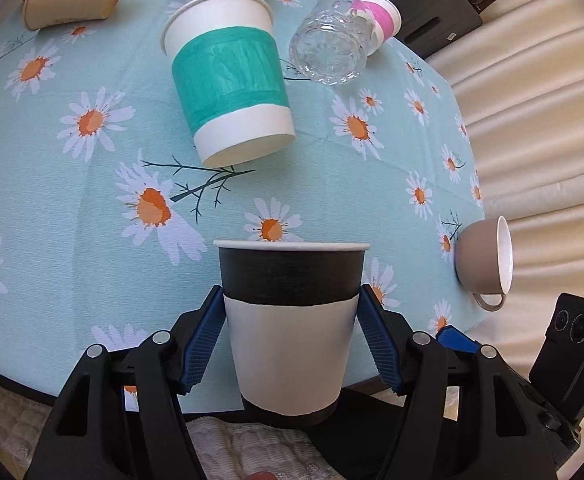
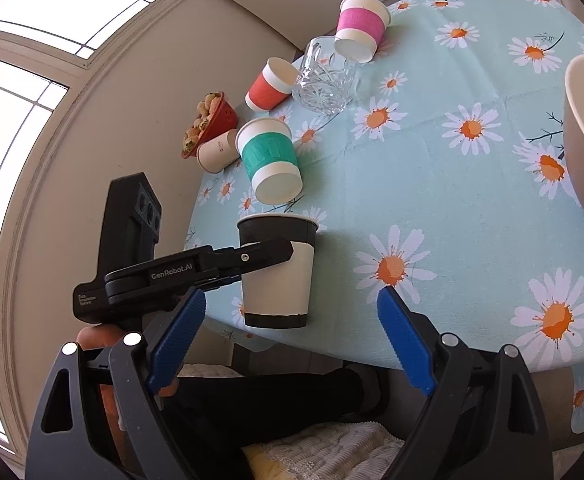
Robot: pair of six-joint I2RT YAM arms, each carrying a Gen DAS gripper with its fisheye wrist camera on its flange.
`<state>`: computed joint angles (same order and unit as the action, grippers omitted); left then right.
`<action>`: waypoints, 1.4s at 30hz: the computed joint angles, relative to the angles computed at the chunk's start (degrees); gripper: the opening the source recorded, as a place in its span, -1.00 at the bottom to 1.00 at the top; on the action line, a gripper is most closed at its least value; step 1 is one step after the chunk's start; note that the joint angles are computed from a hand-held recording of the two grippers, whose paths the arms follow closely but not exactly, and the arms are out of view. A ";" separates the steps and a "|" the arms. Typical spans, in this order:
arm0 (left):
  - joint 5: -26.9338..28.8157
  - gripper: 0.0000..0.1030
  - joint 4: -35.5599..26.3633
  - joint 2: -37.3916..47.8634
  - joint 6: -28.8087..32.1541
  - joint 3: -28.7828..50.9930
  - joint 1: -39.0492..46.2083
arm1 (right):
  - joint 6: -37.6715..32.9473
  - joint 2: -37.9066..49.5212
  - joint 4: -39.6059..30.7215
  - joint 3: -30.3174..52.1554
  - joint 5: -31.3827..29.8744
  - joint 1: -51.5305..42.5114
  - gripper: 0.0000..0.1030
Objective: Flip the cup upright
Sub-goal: 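Lift the black-and-white cup with the left gripper and carry it toward the right gripper, then grasp the black-and-white cup with the right gripper while the left gripper releases it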
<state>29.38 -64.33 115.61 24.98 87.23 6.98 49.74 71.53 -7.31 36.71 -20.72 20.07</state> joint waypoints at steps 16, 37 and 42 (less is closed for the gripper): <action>4.53 0.47 -8.18 -1.19 5.64 6.58 5.63 | -0.17 1.92 -0.40 1.24 0.89 0.83 0.70; 7.99 0.47 -10.97 -1.96 23.79 -4.48 20.05 | -4.83 28.04 -10.84 21.30 -5.37 -1.24 0.58; 8.48 0.47 -9.83 -1.67 25.74 -6.50 20.71 | -5.95 30.28 -13.55 24.66 -4.94 -0.95 0.45</action>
